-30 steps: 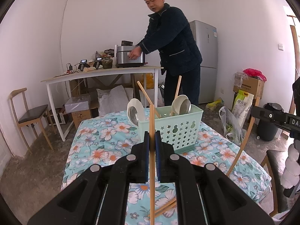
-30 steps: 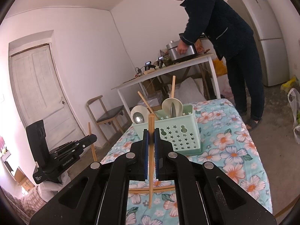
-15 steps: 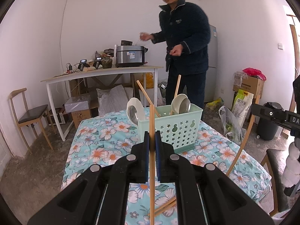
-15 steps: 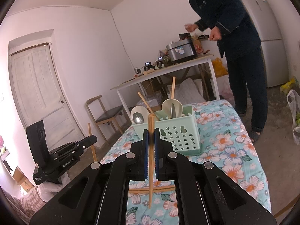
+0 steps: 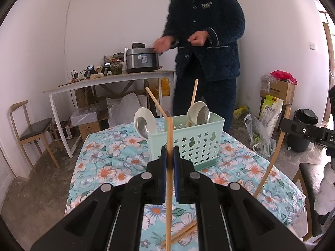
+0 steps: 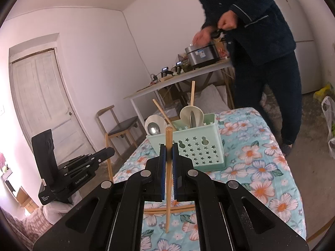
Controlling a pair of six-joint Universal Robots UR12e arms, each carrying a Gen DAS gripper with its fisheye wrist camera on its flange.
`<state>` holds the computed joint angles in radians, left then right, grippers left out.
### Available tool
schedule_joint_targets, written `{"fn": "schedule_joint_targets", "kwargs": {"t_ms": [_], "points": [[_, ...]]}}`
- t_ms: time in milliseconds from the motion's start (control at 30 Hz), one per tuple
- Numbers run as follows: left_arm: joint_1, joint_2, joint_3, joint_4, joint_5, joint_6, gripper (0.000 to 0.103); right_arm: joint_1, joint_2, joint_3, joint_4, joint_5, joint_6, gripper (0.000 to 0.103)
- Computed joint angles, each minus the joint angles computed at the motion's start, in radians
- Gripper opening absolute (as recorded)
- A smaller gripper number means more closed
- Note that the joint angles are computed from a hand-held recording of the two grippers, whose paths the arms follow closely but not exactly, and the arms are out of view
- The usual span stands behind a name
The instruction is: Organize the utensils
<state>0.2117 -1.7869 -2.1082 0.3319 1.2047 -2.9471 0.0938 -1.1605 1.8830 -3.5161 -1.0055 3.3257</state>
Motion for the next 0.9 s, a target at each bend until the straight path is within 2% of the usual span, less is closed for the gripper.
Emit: {"fn": "schedule_joint_targets", "kwargs": {"t_ms": [300, 467, 567, 767, 833, 900], "points": [[0.008, 0.014, -0.011, 0.034, -0.021, -0.005, 0.005, -0.003, -0.011, 0.011, -0.016, -0.031, 0.006, 0.004], [0.018, 0.032, -0.005, 0.06, -0.053, -0.023, 0.005, -0.016, -0.01, 0.015, -0.042, -0.027, 0.04, 0.004], [0.025, 0.036, 0.012, 0.092, -0.093, -0.067, 0.005, -0.02, -0.012, 0.015, -0.043, -0.035, 0.042, 0.004], [0.021, 0.008, 0.094, 0.218, -0.167, -0.204, 0.005, -0.022, -0.013, 0.011, -0.038, -0.047, 0.038, 0.004], [0.006, -0.017, 0.138, 0.273, -0.156, -0.237, 0.005, -0.023, -0.008, 0.009, -0.043, -0.047, 0.042, 0.004], [-0.007, -0.04, 0.179, 0.283, -0.146, -0.262, 0.005, -0.024, -0.006, 0.007, -0.047, -0.047, 0.046, 0.004]]}}
